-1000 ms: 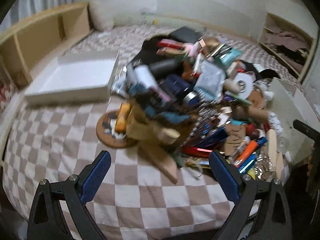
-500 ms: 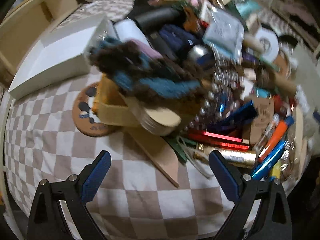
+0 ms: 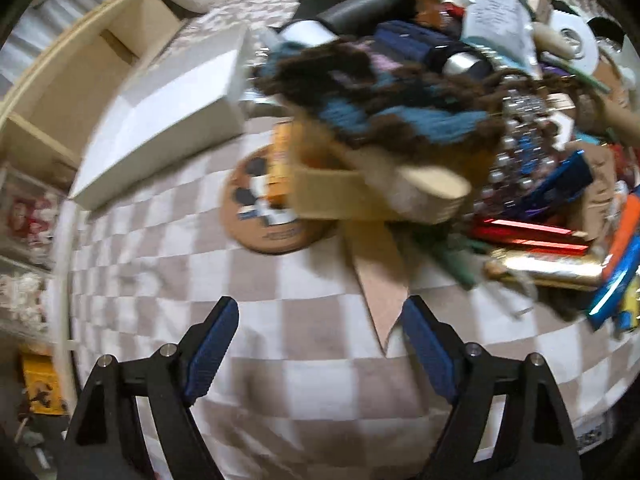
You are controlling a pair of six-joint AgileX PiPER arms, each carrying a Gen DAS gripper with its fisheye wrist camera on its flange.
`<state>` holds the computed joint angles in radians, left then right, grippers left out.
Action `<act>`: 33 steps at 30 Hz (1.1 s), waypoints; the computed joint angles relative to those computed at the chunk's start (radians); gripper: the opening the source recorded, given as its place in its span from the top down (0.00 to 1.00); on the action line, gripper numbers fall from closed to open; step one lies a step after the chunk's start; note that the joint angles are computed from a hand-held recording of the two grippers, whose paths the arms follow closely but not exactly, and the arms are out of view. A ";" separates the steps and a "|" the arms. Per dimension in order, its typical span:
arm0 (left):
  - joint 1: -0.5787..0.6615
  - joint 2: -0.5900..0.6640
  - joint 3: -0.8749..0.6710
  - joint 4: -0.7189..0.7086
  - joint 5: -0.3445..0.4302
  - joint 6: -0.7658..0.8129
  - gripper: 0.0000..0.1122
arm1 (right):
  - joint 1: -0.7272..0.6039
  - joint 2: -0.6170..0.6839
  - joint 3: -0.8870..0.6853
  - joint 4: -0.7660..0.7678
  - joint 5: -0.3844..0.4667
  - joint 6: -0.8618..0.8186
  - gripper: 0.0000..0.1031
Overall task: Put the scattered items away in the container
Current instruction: 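Lower the left tool onto the tan curved insole and close on it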
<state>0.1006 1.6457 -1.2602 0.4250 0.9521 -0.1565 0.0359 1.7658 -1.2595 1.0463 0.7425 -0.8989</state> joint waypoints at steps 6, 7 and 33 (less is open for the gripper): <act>-0.013 -0.054 0.056 0.060 -0.029 -0.061 0.23 | -0.001 0.009 -0.008 0.002 0.016 0.000 0.00; -0.019 -0.062 0.067 0.044 -0.050 -0.038 0.24 | -0.001 0.011 -0.009 0.000 0.017 0.001 0.00; -0.060 0.040 0.047 -0.004 -0.139 0.060 0.75 | -0.027 0.032 -0.023 0.014 0.076 0.004 0.00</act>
<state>0.0410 1.6856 -1.2135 0.4211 0.8136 -0.0970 0.0089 1.7979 -1.2824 1.0606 0.8186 -0.8947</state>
